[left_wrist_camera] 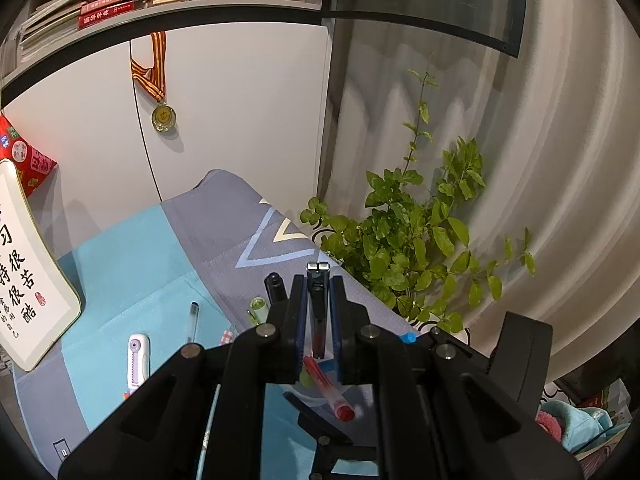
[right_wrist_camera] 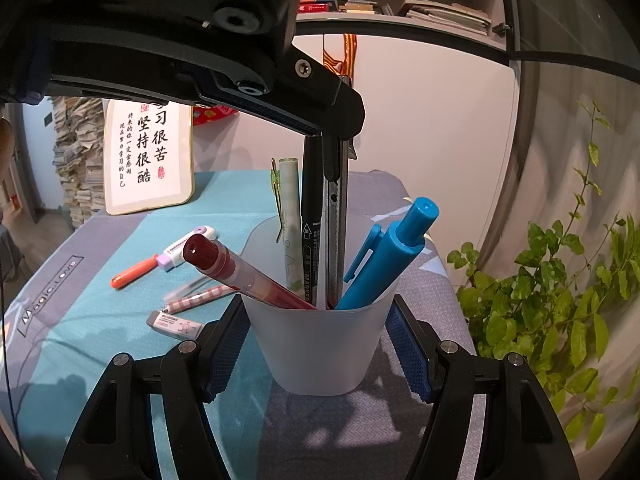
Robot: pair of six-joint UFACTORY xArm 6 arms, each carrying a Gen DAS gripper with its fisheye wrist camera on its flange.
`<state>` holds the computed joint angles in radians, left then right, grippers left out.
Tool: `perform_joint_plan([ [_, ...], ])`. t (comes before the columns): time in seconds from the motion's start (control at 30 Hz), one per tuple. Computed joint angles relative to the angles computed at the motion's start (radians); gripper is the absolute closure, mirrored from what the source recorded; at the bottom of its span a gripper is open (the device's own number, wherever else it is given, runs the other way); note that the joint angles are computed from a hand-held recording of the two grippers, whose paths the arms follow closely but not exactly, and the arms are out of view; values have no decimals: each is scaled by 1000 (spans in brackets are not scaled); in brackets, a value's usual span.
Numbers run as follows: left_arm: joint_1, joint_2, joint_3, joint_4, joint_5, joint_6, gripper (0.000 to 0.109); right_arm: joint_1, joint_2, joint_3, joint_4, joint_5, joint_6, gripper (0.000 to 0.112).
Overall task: Organize stationery
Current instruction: 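Lower the black pen into the cup and open the left tool, then move the left tool to the clear pen and grasp it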
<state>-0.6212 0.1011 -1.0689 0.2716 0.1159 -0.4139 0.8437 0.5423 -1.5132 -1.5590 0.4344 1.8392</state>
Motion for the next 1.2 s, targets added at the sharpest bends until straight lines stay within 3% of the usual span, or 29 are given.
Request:
perform_joint_plan([
  [0.33,3,-10,6,67,2,-55,99,0,0,0,-2,0,1,42],
  [0.47,10,-28,25,80,-18,-78,74,2,2,-1,0,3,1,42],
  [0.6,45,-68,43,340,-34,-301,75,1,2,-1,-1,3,1,42],
  [0.87,131,-129,97,545,-8,-513,75,2,2,0,0,6,-1,42],
  [1.03,162,-111,138,514,36,-492,75,2,1,1,1,8,-4,42],
  [1.2,180,-46,160,363,62,-350,80,4,0,4,4,12,-8,42],
])
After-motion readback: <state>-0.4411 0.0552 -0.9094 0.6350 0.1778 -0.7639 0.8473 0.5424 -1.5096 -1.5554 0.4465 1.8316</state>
